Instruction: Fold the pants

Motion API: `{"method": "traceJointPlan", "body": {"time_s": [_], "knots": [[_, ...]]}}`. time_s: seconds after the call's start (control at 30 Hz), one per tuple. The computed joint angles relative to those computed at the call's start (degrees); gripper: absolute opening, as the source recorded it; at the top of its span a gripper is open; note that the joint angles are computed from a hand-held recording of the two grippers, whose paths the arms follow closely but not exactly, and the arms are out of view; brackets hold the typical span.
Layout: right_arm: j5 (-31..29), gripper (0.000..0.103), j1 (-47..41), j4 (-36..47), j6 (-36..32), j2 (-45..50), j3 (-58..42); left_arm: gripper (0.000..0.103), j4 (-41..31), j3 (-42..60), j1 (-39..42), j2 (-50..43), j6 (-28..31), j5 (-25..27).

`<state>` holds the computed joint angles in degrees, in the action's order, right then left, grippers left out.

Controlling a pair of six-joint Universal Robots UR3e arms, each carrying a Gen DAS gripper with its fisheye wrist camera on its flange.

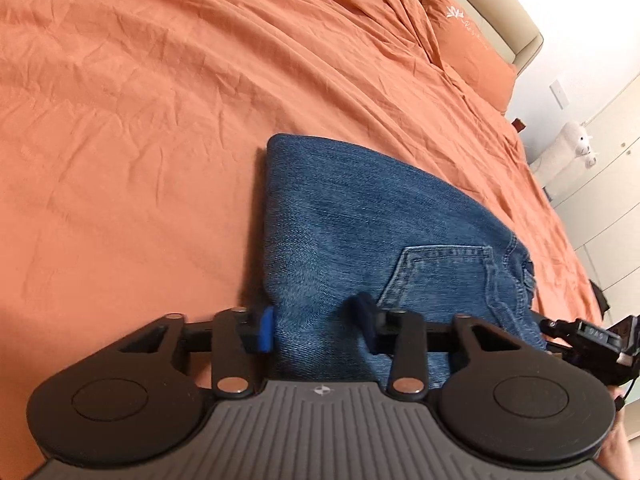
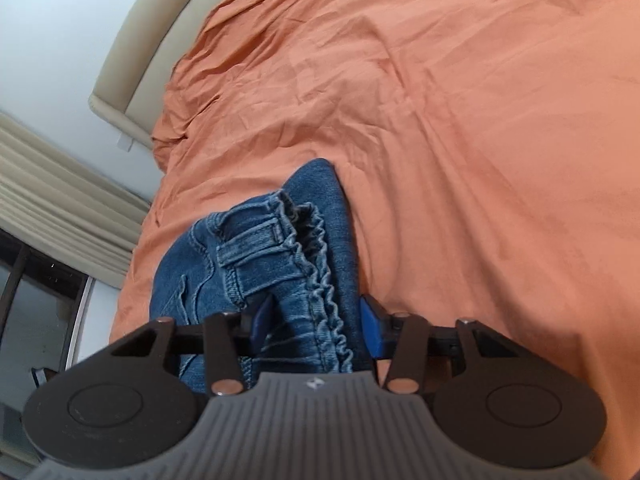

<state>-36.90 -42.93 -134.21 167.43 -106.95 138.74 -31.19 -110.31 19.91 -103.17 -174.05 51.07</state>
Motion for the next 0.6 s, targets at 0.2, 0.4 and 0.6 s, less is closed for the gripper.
{"method": "traceJointPlan", "body": {"time_s": [0.2, 0.4, 0.6], "knots": [[2.6, 0.019, -2.2, 8.3, -2.9, -5.6, -1.0, 0.007, 1.9, -1.6, -0.3, 3.3, -2.4, 1.0], [1.5, 0.015, 0.1, 16.0, 0.0, -12.2, -7.5, 0.006, -5.0, -0.6, 1.4, 10.2, 1.3, 0.0], [1.8, 0.014, 7.2, 17.6, 4.6, -14.2, -14.0, 0.006, -16.7, 1.3, 8.1, 18.3, 10.4, -1.4]]}}
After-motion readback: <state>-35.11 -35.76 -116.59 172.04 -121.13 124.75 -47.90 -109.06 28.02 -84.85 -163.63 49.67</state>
